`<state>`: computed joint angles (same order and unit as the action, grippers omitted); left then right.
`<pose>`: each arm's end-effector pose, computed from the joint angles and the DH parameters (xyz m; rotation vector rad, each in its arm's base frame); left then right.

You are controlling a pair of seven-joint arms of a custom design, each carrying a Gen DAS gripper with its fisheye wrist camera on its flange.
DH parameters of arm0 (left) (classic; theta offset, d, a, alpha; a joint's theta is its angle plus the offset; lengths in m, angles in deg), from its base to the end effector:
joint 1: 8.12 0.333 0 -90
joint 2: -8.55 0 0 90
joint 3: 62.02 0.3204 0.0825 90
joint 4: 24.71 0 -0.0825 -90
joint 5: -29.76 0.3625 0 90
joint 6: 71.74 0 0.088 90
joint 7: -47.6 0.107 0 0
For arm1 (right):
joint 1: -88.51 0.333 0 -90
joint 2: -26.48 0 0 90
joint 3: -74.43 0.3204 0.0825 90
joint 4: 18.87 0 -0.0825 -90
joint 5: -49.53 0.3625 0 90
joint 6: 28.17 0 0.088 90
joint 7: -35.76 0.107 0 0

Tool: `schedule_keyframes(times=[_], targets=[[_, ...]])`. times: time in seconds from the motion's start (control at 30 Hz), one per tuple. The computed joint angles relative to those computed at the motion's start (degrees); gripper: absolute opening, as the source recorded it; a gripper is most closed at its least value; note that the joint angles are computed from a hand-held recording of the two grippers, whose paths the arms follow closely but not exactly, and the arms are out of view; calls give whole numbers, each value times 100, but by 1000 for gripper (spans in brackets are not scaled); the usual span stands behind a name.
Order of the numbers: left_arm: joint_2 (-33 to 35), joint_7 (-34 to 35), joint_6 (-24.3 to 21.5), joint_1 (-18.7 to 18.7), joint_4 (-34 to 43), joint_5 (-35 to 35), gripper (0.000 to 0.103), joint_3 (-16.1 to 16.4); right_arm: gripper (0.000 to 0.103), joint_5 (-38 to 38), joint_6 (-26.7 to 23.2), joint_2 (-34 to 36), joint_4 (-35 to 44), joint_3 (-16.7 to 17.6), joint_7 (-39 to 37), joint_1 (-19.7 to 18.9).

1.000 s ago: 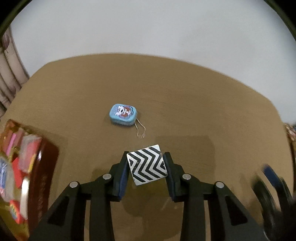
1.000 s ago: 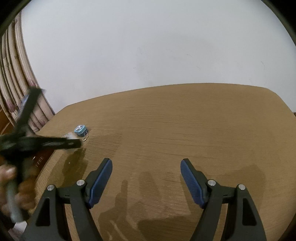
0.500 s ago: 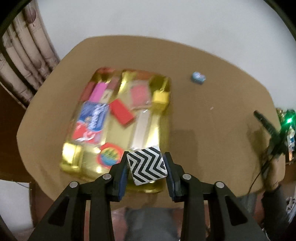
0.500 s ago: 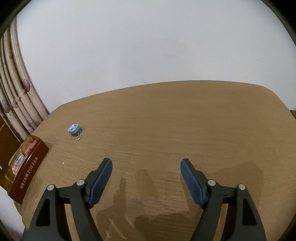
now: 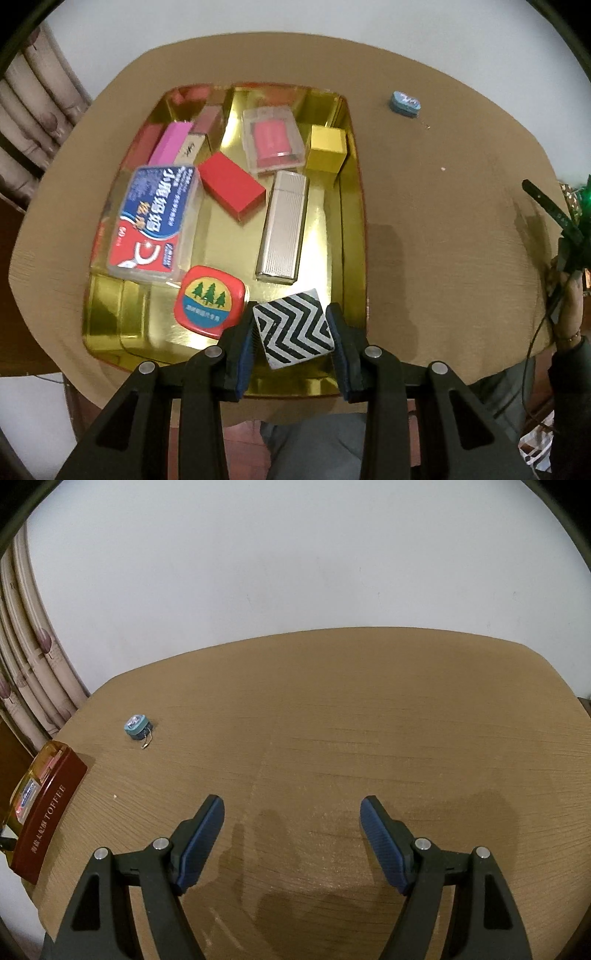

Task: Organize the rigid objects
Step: 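Carry the zigzag cube into the tin and open the left tool, then grasp the small blue tin with the right tool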

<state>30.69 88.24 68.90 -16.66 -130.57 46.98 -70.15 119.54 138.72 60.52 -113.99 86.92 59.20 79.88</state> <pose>0.6180 -0.1768 0.3576 -2.4153 1.6438 -0.2758 0.6919 -0.0359 0.3259 -1.6372 1.6042 -0.3965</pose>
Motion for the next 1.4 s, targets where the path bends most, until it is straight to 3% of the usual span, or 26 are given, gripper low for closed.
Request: schedule_keyframes(times=[0.2, 0.33, 0.43, 0.57, 0.67, 0.77, 0.83, 0.9, 0.97, 1.03, 1.17, 1.27, 1.4], targets=[[183, 134, 264, 160, -79, -344, 32, -71, 78, 31, -67, -23, -30, 13, -26, -50], [221, 82, 182, 98, -48, -286, 33, -6, 78, 50, -122, -32, -42, -14, -25, -45], [146, -101, 224, 10, -125, -97, 46, 82, 78, 78, -164, -35, -38, -21, -52, -45], [-174, -404, 689, 49, -586, -24, 52, 105, 78, 67, -169, -32, -33, -58, -32, -16], [-674, -1233, 1566, -81, -1318, 410, 62, 301, 78, 24, -153, -34, -36, -92, 16, 9], [-1131, -2744, 1926, -469, -1802, 1743, 63, 670, 78, -219, -136, 4, -2, -181, 244, 103], [-1474, -4391, 1536, -874, -1968, 3286, 66, 888, 78, -542, -134, 48, 36, -287, 555, 212], [-1734, -5406, 919, -1048, -2128, 4110, 78, 736, 78, -1077, -87, 102, 63, -487, 1065, 427], [-1925, -6089, 246, -1154, -2294, 4572, 80, 471, 82, -1600, -8, 127, 51, -640, 1447, 616], [-2061, -6382, -278, -1187, -2440, 4666, 81, 195, 82, -2069, -16, 125, 34, -741, 1721, 745], [-2113, -6691, -931, -1117, -2663, 4721, 85, -266, 82, -2497, -741, 101, 295, -402, 1795, 562], [-2053, -6648, -916, -945, -2667, 4791, 87, -420, 81, -3090, -1187, 160, 725, -285, 1420, 786], [-2076, -6961, -987, -833, -2779, 4924, 89, -491, 81, -4187, -1673, 543, 1705, -516, 1239, 1390]])
